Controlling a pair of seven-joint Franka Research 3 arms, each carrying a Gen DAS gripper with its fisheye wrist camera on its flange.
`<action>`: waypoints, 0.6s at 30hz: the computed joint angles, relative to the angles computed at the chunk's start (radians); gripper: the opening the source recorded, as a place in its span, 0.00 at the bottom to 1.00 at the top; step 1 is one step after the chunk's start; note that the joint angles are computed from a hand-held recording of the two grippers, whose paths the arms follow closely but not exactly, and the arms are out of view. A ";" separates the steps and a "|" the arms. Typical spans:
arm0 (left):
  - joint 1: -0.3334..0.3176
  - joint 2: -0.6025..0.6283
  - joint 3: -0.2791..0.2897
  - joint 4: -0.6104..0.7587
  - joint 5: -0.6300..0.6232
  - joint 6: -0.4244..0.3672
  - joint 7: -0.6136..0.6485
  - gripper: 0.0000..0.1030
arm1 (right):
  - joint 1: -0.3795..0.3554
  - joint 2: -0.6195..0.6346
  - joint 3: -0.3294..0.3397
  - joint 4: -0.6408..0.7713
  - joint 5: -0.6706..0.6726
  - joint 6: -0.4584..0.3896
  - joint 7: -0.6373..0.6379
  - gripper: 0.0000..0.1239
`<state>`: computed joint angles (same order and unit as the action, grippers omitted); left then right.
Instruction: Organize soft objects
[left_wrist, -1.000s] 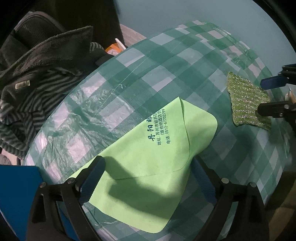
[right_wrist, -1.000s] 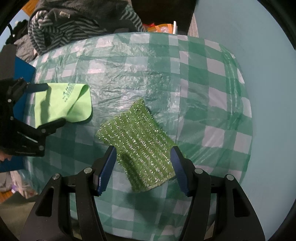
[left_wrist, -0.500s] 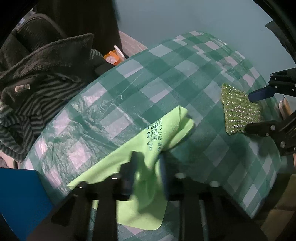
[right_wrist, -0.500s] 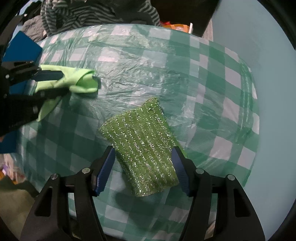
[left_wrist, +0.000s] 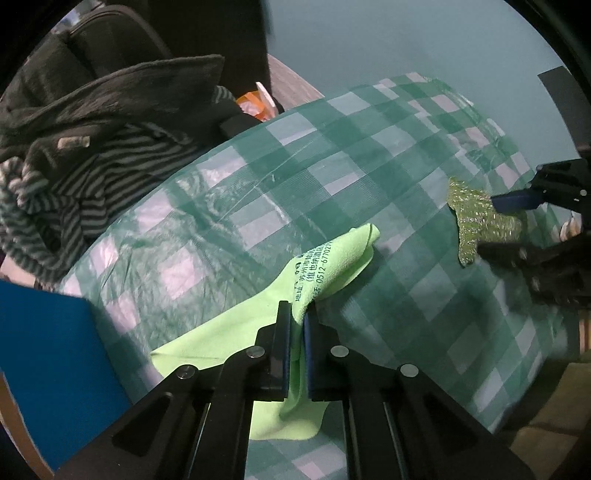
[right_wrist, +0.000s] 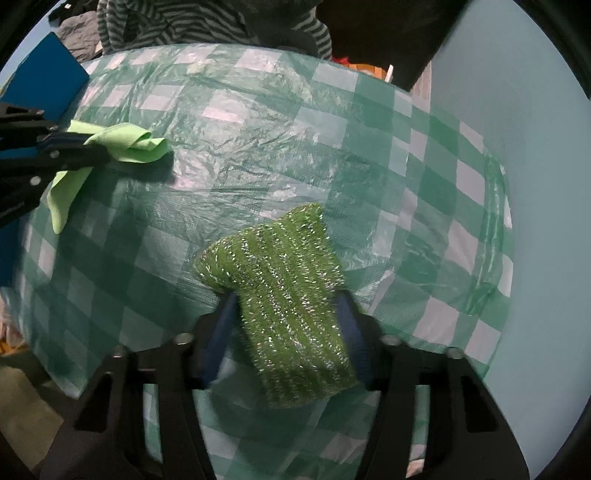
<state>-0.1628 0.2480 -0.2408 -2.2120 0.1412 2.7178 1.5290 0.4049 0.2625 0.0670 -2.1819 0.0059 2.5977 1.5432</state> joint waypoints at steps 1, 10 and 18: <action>-0.001 -0.011 0.000 -0.009 -0.002 -0.001 -0.008 0.05 | 0.003 -0.005 -0.003 -0.006 -0.006 0.008 0.007 0.22; -0.016 -0.115 -0.001 -0.096 -0.050 -0.002 -0.087 0.05 | -0.014 -0.055 0.021 -0.052 0.075 0.043 -0.024 0.11; -0.039 -0.219 0.007 -0.173 -0.089 0.011 -0.125 0.05 | -0.029 -0.099 0.030 -0.058 0.142 0.036 -0.052 0.11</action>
<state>-0.2018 0.0292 -0.2338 -2.3846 0.0519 2.7289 1.4039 0.3761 0.1637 0.0974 -2.2403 0.1482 2.6333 1.4917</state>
